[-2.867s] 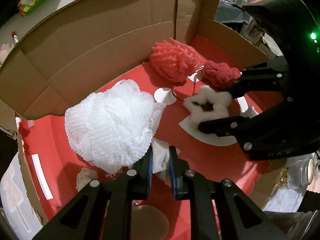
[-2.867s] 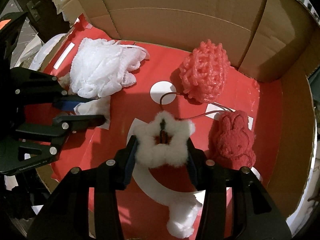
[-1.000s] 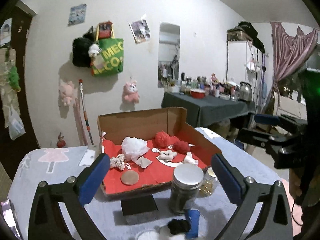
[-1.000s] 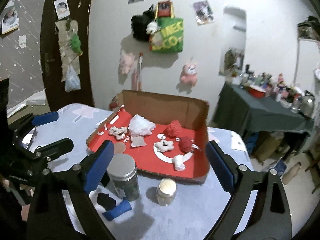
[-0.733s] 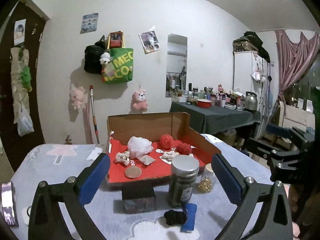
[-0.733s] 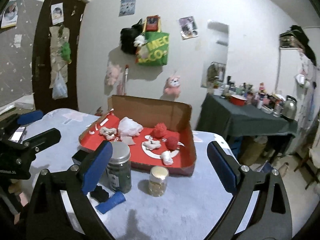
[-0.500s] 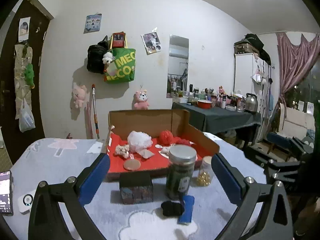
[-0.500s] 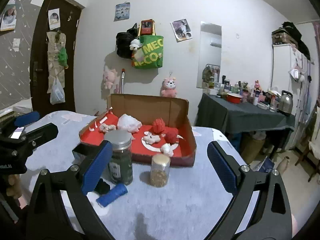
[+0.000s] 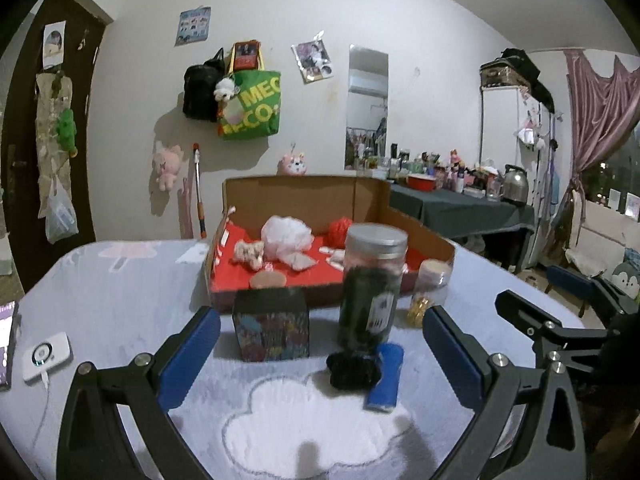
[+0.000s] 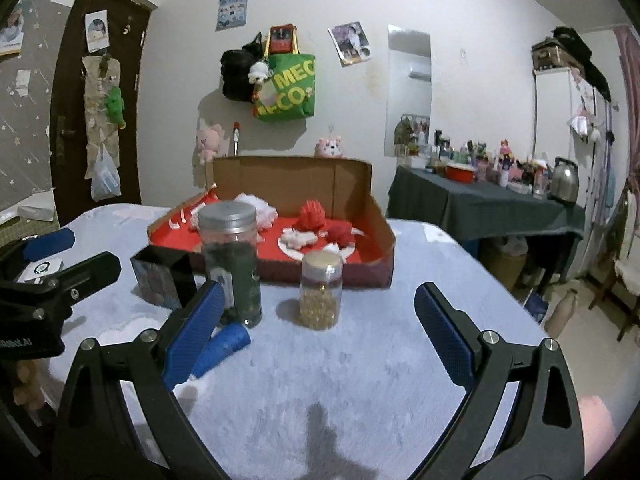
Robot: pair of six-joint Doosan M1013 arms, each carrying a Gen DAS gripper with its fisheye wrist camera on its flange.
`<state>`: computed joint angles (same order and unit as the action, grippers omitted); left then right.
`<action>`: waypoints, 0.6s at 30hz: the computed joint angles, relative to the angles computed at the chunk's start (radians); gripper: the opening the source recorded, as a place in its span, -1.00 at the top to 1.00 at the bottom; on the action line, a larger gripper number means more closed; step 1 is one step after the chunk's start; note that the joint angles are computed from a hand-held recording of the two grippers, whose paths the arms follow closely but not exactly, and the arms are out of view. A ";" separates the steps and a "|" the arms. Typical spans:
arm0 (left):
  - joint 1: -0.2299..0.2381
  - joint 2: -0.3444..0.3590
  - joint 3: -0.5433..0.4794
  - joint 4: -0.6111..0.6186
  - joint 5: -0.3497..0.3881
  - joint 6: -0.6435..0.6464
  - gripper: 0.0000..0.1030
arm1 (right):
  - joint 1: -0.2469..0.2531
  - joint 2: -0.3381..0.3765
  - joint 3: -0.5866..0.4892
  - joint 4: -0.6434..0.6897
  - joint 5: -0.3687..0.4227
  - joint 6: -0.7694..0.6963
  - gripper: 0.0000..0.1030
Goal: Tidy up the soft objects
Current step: 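Withdraw both tools from the box back over the table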
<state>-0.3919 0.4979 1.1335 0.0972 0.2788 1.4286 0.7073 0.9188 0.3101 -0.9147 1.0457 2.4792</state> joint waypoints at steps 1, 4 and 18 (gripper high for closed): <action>-0.001 0.002 0.002 0.020 0.003 -0.020 -1.00 | 0.000 0.002 0.003 -0.002 0.006 0.004 -0.89; -0.001 0.013 0.000 0.009 0.025 -0.014 -1.00 | -0.001 0.006 0.013 0.004 0.022 0.015 -0.89; 0.004 0.046 -0.014 0.075 0.087 -0.104 -1.00 | -0.015 0.010 0.063 0.047 0.045 0.067 -0.89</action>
<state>-0.3882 0.5443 1.1194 0.1718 0.3655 1.3244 0.6924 0.9288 0.3733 -0.8682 1.0906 2.5463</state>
